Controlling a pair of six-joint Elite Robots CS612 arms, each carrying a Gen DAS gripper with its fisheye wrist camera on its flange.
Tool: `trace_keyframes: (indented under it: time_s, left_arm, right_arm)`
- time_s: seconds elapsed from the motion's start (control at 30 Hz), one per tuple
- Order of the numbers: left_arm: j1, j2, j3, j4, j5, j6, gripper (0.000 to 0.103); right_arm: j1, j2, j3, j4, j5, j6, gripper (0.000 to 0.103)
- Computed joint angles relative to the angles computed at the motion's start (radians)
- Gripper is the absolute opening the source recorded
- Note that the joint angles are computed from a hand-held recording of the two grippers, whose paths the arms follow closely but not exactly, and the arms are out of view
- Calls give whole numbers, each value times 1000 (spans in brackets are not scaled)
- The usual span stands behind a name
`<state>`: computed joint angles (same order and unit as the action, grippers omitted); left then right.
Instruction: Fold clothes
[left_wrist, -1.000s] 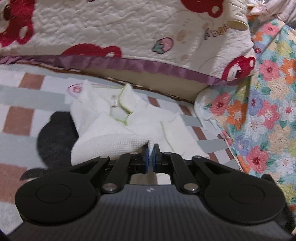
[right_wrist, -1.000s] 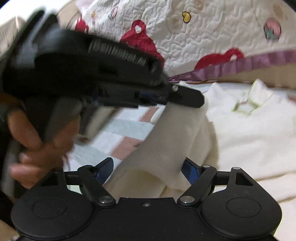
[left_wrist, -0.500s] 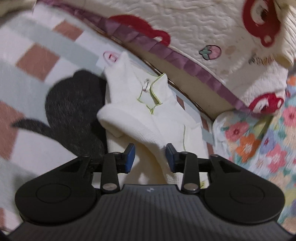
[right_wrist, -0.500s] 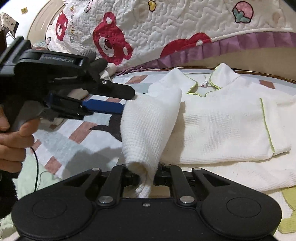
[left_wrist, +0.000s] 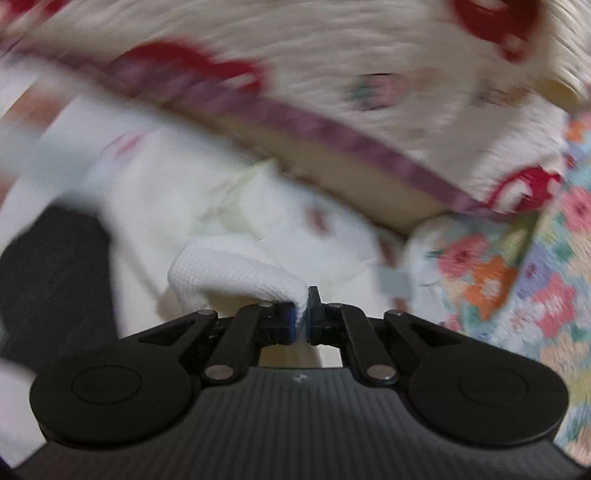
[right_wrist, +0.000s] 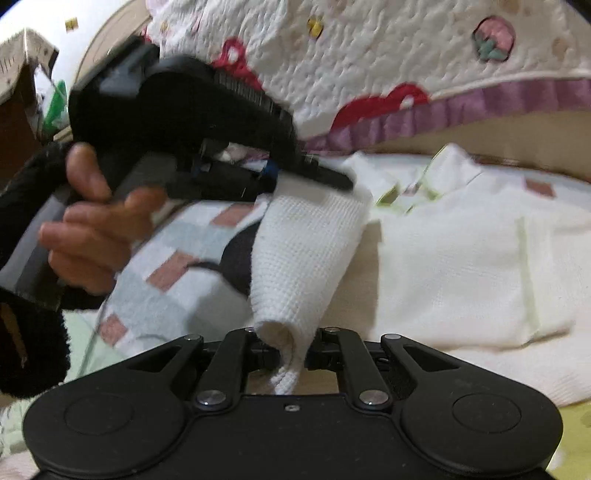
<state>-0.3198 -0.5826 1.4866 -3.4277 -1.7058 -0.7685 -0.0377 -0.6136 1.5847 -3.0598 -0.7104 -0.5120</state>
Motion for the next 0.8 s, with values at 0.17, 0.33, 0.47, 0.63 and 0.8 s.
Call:
trace_keyframes:
  time_s: [0.17, 0.33, 0.47, 0.63, 0.8]
  left_arm:
    - [-53, 49, -164, 136, 65, 168, 5]
    - [-67, 144, -317, 246, 28, 104, 5]
    - [-73, 185, -385, 272, 5, 85, 5]
    - [-71, 233, -484, 362, -26, 57, 5]
    - [-76, 277, -568, 504, -26, 68, 5]
  right_arm:
    - [-71, 27, -84, 43, 91, 137, 11]
    - [-103, 51, -146, 134, -15, 118, 11]
    - [-112, 64, -158, 120, -67, 146, 11]
    - [-124, 83, -186, 91, -101, 269, 11]
    - [-122, 90, -223, 197, -140, 278, 17]
